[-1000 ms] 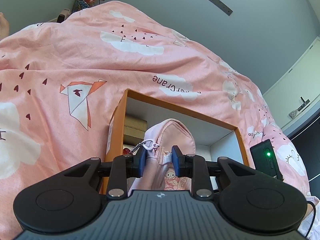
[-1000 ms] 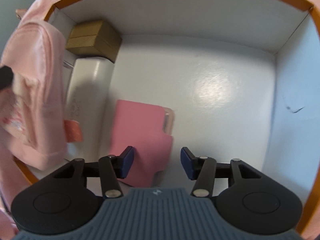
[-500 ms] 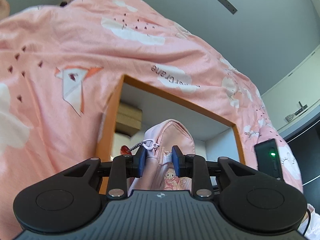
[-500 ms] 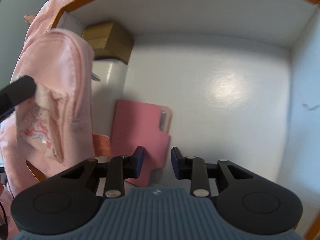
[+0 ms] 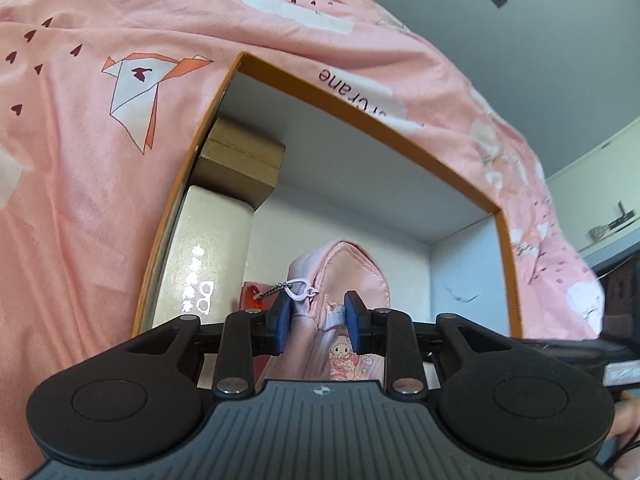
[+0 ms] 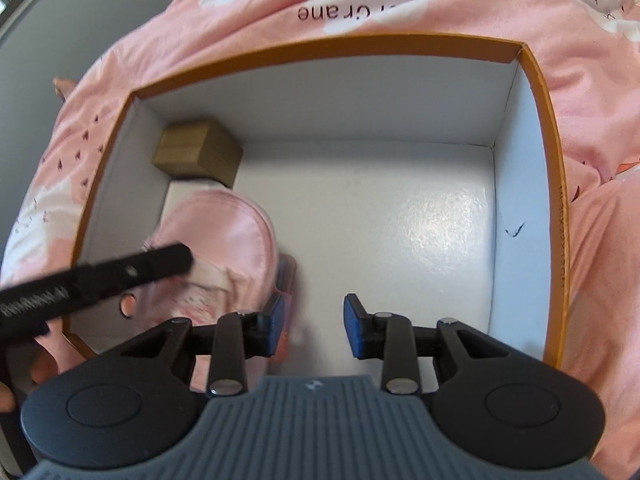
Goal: Organize objects
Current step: 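Lower the pink backpack into the orange box and open the left tool, then move both tools to the plush toys and boxes beside the orange box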
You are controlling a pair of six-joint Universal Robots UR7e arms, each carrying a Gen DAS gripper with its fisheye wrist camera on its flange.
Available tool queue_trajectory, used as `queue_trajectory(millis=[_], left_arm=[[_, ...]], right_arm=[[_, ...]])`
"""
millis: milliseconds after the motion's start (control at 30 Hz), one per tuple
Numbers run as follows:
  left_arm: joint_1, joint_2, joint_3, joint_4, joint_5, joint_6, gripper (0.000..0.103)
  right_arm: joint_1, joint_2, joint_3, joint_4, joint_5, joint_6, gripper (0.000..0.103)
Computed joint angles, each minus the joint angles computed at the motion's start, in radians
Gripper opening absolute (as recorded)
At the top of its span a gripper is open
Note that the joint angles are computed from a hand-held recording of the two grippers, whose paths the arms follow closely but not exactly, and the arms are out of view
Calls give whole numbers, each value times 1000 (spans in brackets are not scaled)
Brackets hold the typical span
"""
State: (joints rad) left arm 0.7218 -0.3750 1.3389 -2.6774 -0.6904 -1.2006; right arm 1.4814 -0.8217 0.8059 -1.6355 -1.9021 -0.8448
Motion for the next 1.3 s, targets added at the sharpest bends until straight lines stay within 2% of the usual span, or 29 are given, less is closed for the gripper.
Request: queue_trajectory(millis=[100, 267, 400, 567, 700, 733, 767, 867, 1000, 1133, 1300], left_arm=[[1, 8, -32, 94, 3, -10, 33], [-2, 15, -51, 160, 5, 3, 39], [-8, 1, -27, 105, -9, 54, 48], [-26, -19, 0, 75, 13, 107, 48], [-40, -32, 21, 51, 37, 136, 48], [-43, -37, 27, 50, 43, 138, 48], [-45, -41, 33, 47, 50, 138, 48], [-48, -54, 53, 23, 55, 130, 48], [-52, -56, 62, -4, 54, 149, 48], [-66, -49, 70, -55, 58, 205, 48], [-91, -39, 68, -99, 48, 287, 48]], right_arm=[[0, 5, 28, -22, 32, 40, 36], [-11, 25, -23, 55, 63, 90, 40], [-21, 45, -57, 111, 96, 129, 40], [-23, 49, -55, 118, 117, 127, 41], [-26, 61, -76, 166, 137, 139, 40], [-26, 59, -72, 168, 139, 135, 39], [-25, 55, -61, 165, 142, 126, 32], [-21, 36, -16, 144, 136, 77, 27], [-16, 16, 37, 106, 120, 37, 26], [-16, -10, 67, 73, 124, 11, 31], [-26, -92, 148, -13, 160, -62, 31]])
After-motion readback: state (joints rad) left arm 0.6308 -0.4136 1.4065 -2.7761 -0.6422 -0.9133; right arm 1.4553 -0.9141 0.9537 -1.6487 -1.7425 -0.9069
